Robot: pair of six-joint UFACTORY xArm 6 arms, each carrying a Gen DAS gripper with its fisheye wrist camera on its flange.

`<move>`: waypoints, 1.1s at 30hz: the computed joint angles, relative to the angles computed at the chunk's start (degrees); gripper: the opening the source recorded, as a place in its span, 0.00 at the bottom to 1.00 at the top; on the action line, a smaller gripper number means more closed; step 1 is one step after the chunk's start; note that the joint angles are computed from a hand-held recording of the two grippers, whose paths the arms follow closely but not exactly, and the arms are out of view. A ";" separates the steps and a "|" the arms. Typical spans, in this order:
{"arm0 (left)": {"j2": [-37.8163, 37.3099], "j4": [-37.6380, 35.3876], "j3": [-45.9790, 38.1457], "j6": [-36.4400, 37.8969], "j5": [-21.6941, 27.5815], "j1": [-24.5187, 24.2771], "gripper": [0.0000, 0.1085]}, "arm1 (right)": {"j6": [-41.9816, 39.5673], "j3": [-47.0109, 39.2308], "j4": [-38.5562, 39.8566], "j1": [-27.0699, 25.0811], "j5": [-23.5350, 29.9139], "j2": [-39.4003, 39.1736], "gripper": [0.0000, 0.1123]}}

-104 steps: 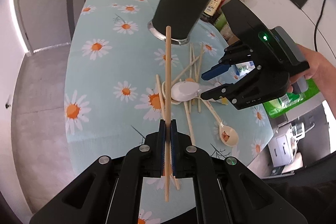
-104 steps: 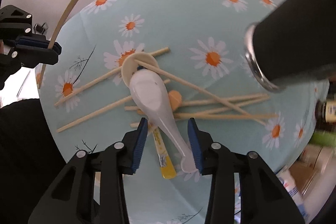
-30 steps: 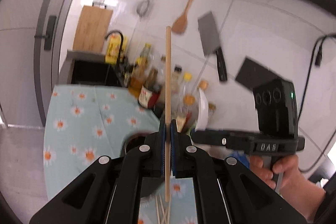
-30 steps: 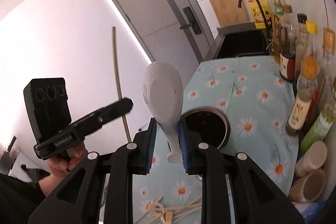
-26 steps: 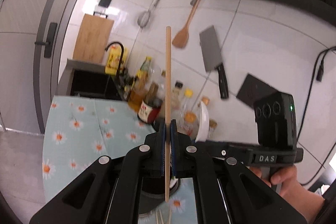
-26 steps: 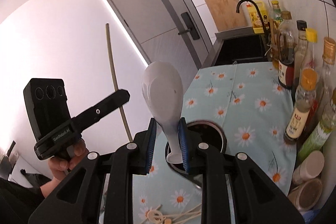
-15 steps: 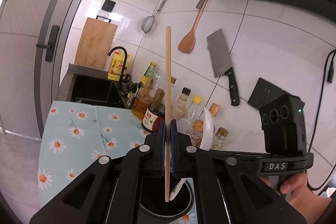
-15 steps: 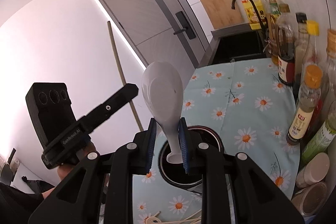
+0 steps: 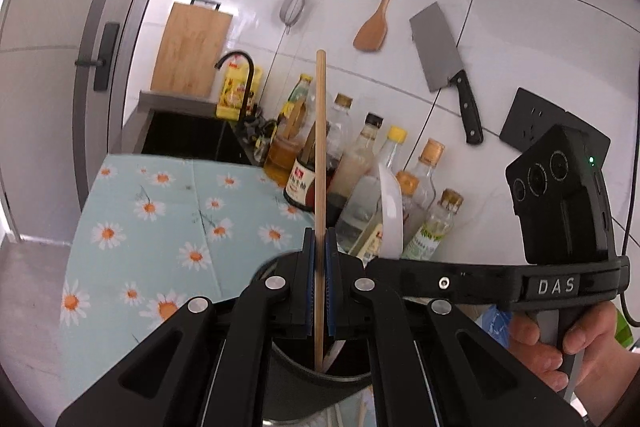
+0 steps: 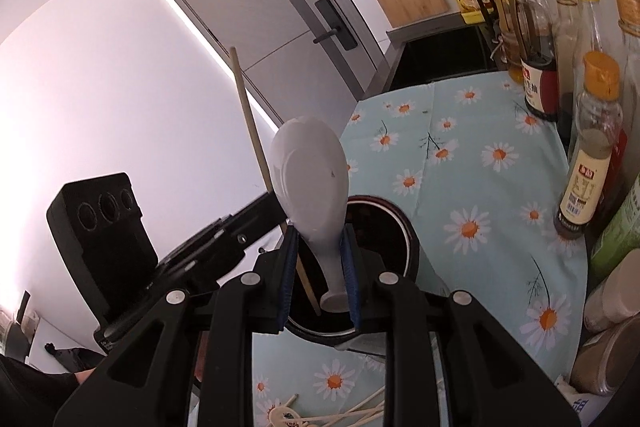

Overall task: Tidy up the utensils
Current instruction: 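Lower both items into the black holder and open both grippers, then move both grippers back to the table toward the remaining utensils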

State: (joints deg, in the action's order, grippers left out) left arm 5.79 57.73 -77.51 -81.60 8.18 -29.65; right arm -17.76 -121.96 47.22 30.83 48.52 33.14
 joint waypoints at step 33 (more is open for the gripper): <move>-15.07 -16.20 11.38 13.73 11.61 -6.75 0.20 | -3.50 22.08 0.03 1.77 -5.18 -18.47 0.31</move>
State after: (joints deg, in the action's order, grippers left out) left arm -9.28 41.53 -66.13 -67.87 19.79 -36.40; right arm -21.26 -99.88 47.25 32.60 43.33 14.67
